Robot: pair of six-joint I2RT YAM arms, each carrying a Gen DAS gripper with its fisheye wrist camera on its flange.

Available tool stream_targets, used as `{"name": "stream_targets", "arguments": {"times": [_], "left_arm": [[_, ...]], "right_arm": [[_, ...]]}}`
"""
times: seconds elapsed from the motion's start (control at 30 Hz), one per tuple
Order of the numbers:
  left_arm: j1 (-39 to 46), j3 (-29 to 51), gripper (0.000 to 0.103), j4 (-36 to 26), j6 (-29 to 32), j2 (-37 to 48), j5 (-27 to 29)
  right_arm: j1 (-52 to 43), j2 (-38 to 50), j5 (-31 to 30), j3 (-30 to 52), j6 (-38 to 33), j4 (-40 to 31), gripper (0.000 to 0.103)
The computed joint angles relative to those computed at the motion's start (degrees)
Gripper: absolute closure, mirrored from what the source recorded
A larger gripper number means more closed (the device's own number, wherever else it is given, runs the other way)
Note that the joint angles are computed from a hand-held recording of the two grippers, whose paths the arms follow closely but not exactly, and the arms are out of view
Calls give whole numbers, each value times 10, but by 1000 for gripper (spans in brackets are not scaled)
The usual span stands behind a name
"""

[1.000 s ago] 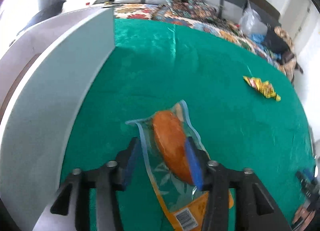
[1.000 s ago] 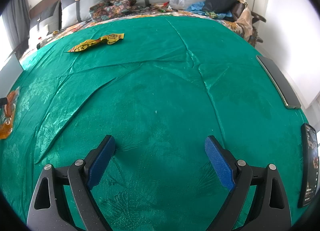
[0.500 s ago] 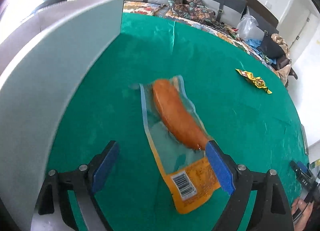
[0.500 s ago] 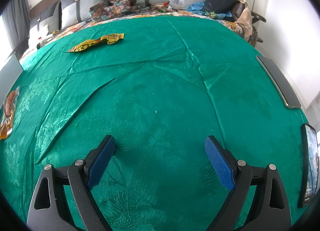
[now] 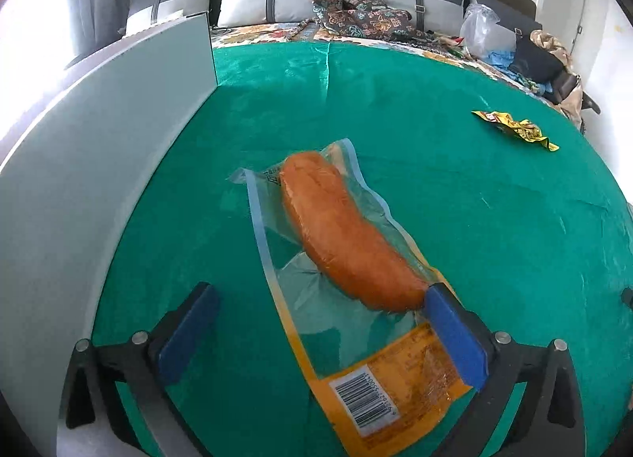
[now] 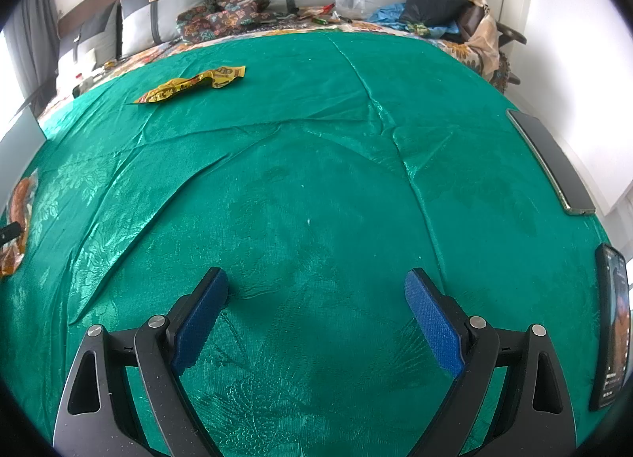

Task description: Organize snacks

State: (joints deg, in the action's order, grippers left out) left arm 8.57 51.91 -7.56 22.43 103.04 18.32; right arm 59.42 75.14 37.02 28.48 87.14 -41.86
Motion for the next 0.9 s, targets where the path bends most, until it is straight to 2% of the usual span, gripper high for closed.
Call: {"name": "stream_targets", "arguments": {"times": [0.17, 0.3, 0.37, 0.47, 0.8, 0.9], "left_arm": [[-7, 12, 0, -12, 5, 4, -9], [-6, 63, 0, -86, 21, 22, -11], [-3, 88, 0, -122, 10, 30, -12], [10, 104, 0, -143, -13, 28, 0], [22, 86, 0, -110, -31, 29, 23], [18, 66, 0, -73, -31, 27, 13]], "right_arm": [[0, 0, 0, 0, 0, 0, 10], [0, 1, 0, 0, 0, 0, 10], [0, 1, 0, 0, 0, 0, 10], [0, 2, 0, 1, 1, 0, 10], [0, 3, 0, 1, 1, 0, 10], [0, 2, 0, 1, 1, 0, 10]]}}
